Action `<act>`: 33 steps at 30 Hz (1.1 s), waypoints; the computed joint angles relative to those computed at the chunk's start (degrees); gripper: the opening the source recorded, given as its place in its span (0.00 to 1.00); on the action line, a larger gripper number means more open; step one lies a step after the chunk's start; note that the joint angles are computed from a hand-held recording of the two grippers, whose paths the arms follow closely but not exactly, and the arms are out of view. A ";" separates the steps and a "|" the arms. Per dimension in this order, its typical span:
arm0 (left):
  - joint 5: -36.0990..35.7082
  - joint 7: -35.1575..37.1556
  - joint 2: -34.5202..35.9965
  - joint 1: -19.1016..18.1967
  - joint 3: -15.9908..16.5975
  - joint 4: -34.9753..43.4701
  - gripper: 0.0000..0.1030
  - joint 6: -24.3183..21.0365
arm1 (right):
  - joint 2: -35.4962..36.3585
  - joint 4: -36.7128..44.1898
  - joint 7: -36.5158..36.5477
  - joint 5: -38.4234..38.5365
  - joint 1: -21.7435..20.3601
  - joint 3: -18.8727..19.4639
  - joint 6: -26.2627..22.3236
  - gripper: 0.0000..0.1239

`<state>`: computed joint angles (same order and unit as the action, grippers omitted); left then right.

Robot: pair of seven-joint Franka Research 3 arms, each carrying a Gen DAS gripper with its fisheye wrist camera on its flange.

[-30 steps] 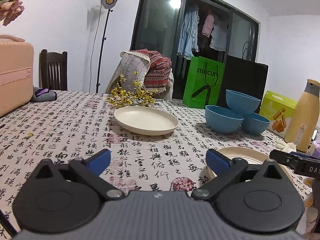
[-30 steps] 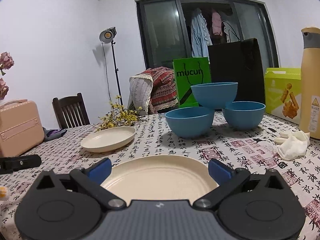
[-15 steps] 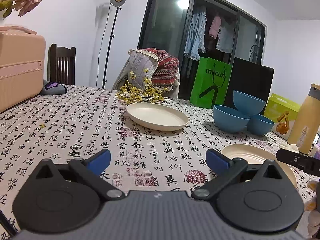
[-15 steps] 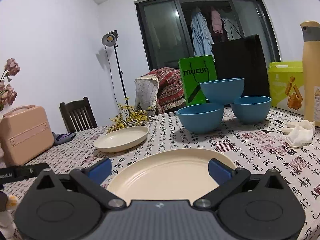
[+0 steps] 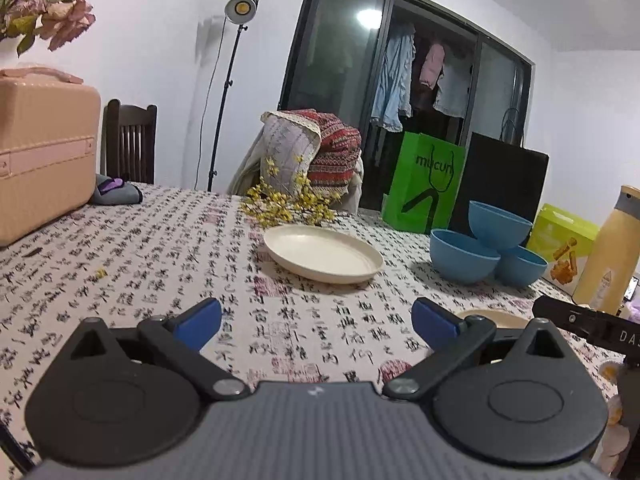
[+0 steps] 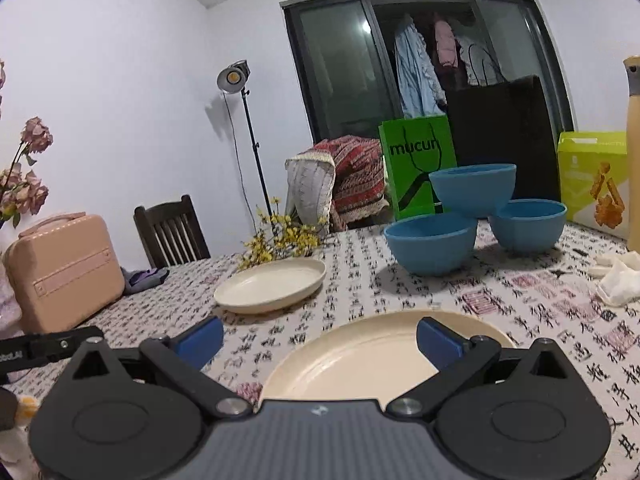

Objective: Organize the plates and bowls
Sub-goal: 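Move both open grippers toward the cream plate beside the yellow flowers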

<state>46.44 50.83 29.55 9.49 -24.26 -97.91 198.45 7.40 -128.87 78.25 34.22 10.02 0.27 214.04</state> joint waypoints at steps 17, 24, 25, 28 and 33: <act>-3.57 14.61 10.37 11.56 -21.29 10.63 1.00 -14.68 | 5.50 14.31 -8.94 7.45 2.78 -1.93 -9.62 0.83; -8.16 21.38 12.26 8.21 -20.78 16.85 1.00 -20.66 | 8.95 21.83 -16.61 17.51 12.09 -12.54 -18.22 0.83; -9.03 22.59 12.84 7.88 -21.14 18.02 1.00 -21.75 | 9.27 22.34 -16.42 17.86 13.46 -14.29 -19.05 0.83; -11.15 24.76 13.78 5.92 -20.20 20.95 1.00 -23.14 | 10.63 24.20 -14.20 17.91 18.22 -20.94 -22.34 0.83; -14.77 28.48 15.82 2.59 -18.72 26.21 1.00 -25.74 | 13.20 27.25 -7.75 15.69 22.24 -27.76 -26.84 0.83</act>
